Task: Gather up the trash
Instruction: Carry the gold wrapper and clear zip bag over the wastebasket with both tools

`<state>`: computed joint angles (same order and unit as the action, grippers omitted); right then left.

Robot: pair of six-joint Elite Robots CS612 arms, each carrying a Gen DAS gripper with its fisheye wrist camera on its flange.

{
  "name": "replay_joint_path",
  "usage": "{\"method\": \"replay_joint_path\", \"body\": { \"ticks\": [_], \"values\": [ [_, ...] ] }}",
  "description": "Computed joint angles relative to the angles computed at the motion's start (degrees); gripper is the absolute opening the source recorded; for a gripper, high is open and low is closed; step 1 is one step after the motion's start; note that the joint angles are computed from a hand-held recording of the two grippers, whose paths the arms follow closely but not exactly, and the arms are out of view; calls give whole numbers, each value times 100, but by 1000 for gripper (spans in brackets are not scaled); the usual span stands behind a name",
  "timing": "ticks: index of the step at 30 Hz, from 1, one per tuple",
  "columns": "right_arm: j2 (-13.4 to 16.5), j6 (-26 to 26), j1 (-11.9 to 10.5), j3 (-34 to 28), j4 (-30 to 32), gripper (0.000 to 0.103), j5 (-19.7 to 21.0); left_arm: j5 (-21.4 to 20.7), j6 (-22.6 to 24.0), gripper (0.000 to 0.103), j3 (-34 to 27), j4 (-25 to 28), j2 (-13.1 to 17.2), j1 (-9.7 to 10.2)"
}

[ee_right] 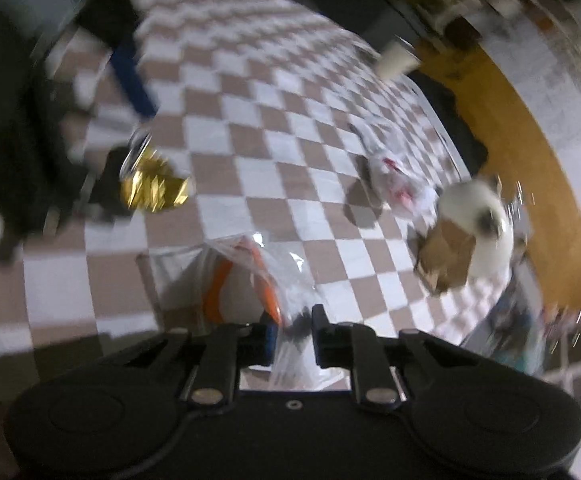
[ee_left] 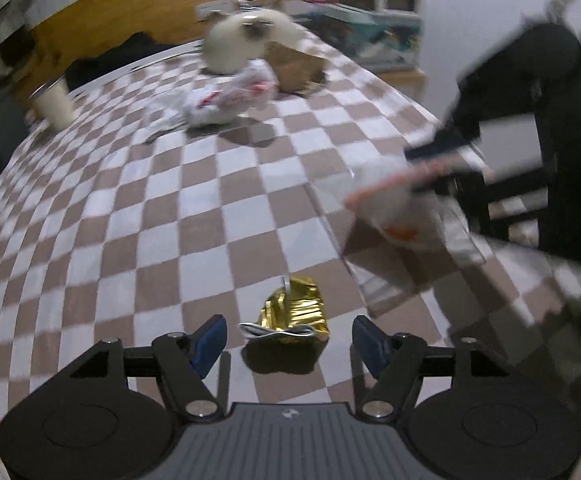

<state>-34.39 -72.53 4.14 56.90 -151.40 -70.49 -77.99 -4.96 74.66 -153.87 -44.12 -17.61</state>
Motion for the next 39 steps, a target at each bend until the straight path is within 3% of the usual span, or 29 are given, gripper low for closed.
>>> {"method": "replay_joint_path", "body": {
  "ticks": [2, 7, 13, 18, 23, 39],
  "values": [
    [-10, 522, -14, -91, 172, 16, -5, -79, 138, 70, -69, 88, 46, 12],
    [-10, 1928, -84, -375, 720, 16, 170, -266, -358, 69, -140, 61, 114, 73],
    [-51, 3164, -172, -522, 1278, 15, 386, -342, -781, 49, -86, -113, 108, 98],
    [-73, 3576, -204, -522, 1451, 15, 412, -297, -986, 45, -127, 101, 79, 84],
    [-120, 3834, -235, -497, 1584, 15, 480, -158, -1313, 43, -4, -14, -51, 50],
    [-582, 4482, -388, 199, 1451, 14, 663, -116, -1579, 43, 409, -301, -459, -86]
  ]
}}
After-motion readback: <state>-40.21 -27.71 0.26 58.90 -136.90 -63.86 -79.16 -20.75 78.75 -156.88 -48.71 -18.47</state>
